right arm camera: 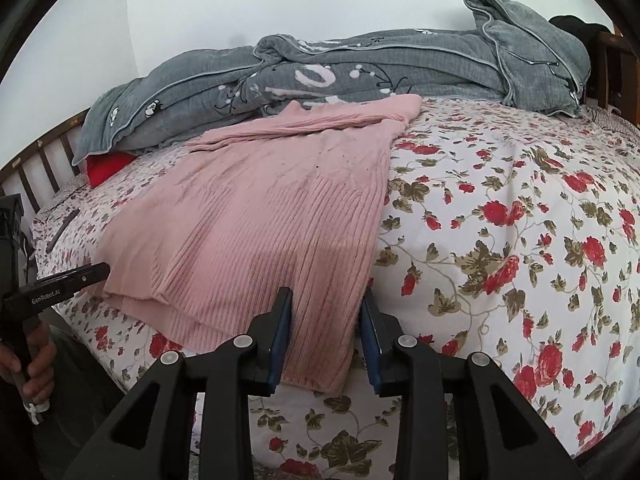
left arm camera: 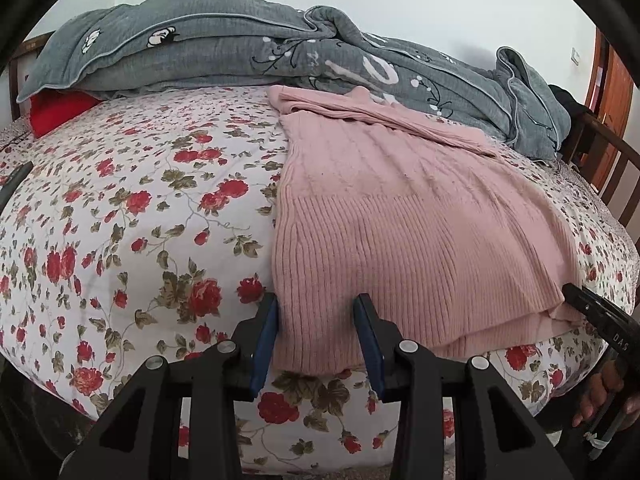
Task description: Fold small clothes
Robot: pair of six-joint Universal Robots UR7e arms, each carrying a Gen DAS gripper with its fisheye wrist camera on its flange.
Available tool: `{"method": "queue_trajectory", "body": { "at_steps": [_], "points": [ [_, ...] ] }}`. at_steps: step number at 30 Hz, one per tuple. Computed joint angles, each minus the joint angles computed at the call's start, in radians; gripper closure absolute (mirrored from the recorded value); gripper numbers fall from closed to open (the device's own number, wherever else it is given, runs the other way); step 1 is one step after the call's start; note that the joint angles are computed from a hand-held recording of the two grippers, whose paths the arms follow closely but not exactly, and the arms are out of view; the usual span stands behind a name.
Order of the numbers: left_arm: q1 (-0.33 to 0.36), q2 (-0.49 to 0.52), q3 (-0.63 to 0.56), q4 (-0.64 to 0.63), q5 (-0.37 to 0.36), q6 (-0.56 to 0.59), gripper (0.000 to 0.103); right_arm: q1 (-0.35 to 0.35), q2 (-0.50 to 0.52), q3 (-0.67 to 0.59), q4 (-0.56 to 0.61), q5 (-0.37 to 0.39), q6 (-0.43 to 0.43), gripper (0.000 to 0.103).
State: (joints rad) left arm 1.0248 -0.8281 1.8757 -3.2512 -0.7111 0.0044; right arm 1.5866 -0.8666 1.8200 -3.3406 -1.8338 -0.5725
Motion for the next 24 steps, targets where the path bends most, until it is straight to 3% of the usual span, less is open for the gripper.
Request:
{"method": "queue_trajectory", "body": {
  "at_steps": [24],
  "points": [
    [0.007,-0.014,0.003,0.016,-0.022,-0.027,0.068,-0.018,-0.025,0.001,0.056,0.053,0.057,0.072]
  ]
}}
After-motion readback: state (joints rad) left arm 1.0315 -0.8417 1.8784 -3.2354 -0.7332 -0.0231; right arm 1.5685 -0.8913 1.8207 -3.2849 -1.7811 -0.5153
